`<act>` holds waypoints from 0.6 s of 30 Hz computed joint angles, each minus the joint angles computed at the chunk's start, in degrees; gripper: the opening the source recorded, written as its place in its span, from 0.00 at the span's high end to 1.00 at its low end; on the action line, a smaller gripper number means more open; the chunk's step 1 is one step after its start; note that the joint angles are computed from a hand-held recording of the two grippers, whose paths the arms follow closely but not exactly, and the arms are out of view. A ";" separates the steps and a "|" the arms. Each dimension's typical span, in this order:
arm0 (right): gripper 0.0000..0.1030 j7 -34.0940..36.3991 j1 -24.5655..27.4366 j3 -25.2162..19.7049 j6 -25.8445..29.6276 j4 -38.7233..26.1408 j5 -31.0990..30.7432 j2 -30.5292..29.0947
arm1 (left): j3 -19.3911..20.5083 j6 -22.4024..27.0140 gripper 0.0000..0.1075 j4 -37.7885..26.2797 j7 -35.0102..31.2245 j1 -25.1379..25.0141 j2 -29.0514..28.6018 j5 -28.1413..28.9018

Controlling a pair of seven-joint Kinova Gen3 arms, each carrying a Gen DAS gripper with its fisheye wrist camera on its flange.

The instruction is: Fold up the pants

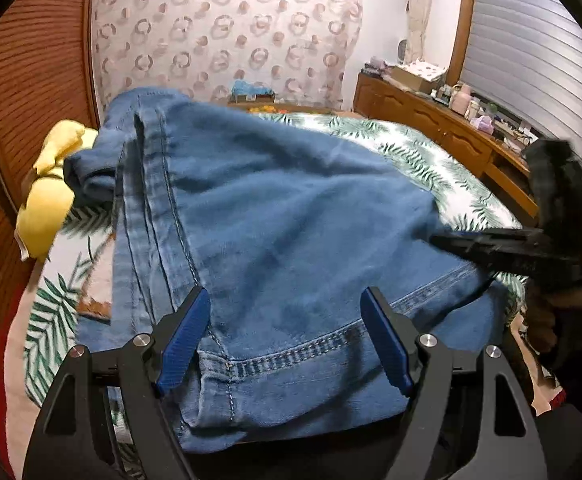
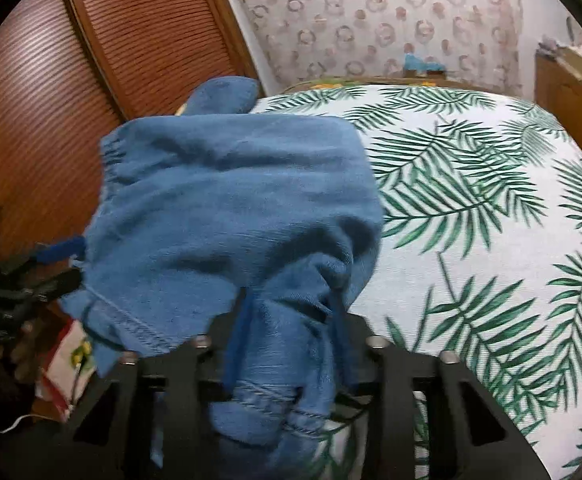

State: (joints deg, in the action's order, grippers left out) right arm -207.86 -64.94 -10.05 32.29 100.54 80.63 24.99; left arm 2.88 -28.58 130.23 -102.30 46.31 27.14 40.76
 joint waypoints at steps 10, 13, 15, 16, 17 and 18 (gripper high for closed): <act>0.88 -2.58 -0.31 -3.91 4.17 -0.82 11.04 -2.51 | -0.98 -0.51 0.27 -0.81 -2.91 1.62 1.76 3.18; 0.89 -0.09 0.24 -4.82 3.50 -2.84 11.97 -2.11 | 1.37 -2.34 0.27 2.19 2.14 -1.43 -0.74 -0.65; 0.89 2.27 0.32 -4.98 2.69 -4.59 12.08 -1.59 | 1.28 -4.18 0.27 4.26 3.05 -1.43 -2.64 -0.52; 0.89 3.67 0.40 -5.01 1.99 -5.62 11.87 -1.28 | 1.19 -4.97 0.27 5.43 3.09 -1.41 -4.01 -0.04; 0.89 5.18 0.46 -4.91 1.17 -6.67 11.73 -0.85 | 1.23 -5.76 0.27 6.47 3.02 -1.48 -5.02 0.48; 0.89 6.79 0.60 -4.70 0.16 -7.78 11.51 -0.33 | 1.30 -6.31 0.27 7.21 2.61 -1.54 -5.88 1.17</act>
State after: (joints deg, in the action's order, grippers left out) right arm -201.07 -64.33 -14.76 32.45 92.76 92.14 24.65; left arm 4.17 -34.90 137.44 -99.69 44.76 21.26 41.92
